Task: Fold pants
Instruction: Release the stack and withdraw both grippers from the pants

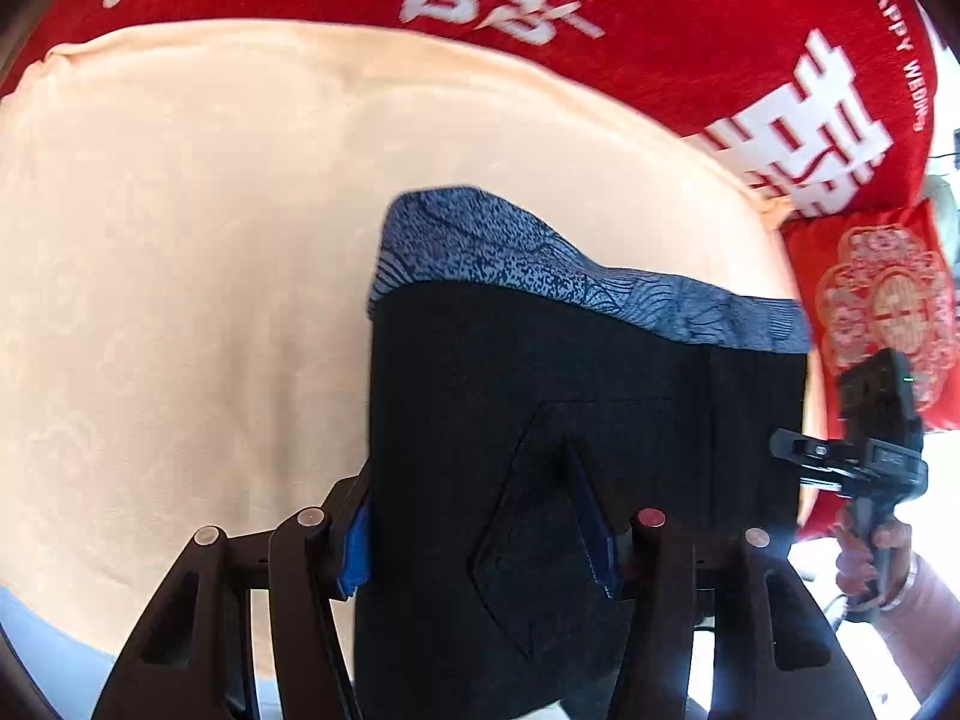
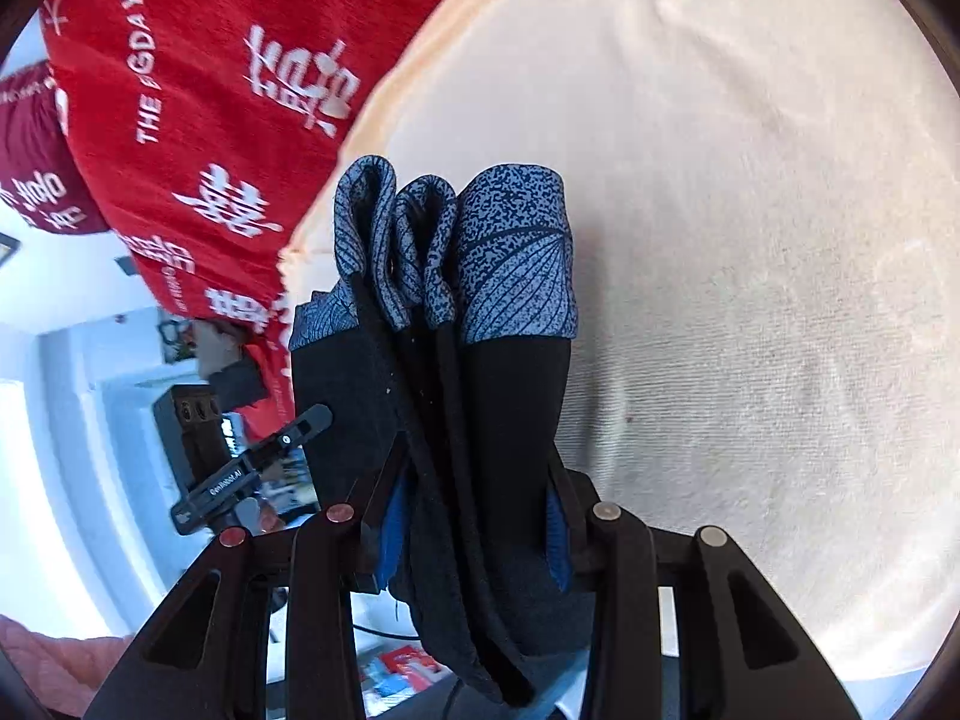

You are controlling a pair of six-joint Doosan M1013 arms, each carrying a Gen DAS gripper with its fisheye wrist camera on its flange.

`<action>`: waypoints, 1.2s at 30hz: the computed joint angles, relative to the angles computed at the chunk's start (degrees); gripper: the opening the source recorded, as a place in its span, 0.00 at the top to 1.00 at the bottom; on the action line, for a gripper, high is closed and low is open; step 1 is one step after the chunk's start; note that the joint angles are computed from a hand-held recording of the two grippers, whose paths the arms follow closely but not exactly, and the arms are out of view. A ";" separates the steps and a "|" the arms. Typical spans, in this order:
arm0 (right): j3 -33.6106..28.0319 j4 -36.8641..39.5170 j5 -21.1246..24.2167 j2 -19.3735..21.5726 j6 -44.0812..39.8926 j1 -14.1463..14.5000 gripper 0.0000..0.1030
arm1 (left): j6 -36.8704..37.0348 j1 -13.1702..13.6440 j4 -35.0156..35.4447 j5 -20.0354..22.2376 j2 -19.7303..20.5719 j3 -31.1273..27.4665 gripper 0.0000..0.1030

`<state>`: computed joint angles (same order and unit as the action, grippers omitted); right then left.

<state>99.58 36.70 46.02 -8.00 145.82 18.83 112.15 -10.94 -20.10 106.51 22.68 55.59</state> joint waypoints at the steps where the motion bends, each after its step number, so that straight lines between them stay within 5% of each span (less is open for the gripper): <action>1: 0.11 -1.14 0.82 0.26 0.82 0.29 0.54 | 0.23 -0.08 1.40 -0.89 -0.19 1.03 0.36; 3: 0.67 -3.43 0.79 -0.05 2.71 0.78 0.51 | -0.03 0.70 1.15 -4.00 -1.08 2.94 0.18; 6: -0.17 -7.89 2.59 -0.09 8.04 1.71 0.43 | 0.18 1.00 2.40 -4.68 -1.45 3.39 0.11; 16: -16.25 -29.37 31.50 5.76 21.47 8.42 0.21 | 5.78 -0.79 11.47 -9.12 -6.19 4.10 0.11; 19: -20.31 -31.76 35.37 7.27 22.81 10.62 0.19 | 6.86 -1.43 13.19 -8.99 -7.88 4.40 0.00; 24: -26.78 -34.74 40.05 9.89 26.40 14.00 0.19 | 9.11 -1.56 13.72 -7.47 -9.98 3.92 0.00; 31: -36.17 -40.49 48.86 14.11 27.94 18.44 0.02 | 11.50 -1.99 16.13 -7.30 -11.97 1.75 0.00; 36: -43.15 -42.54 56.46 17.53 26.35 20.18 0.01 | 12.42 -1.87 16.44 -5.28 -12.08 -0.94 0.00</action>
<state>56.42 -5.84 102.48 9.53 172.17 39.02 124.58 -12.81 -3.66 101.23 10.60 54.65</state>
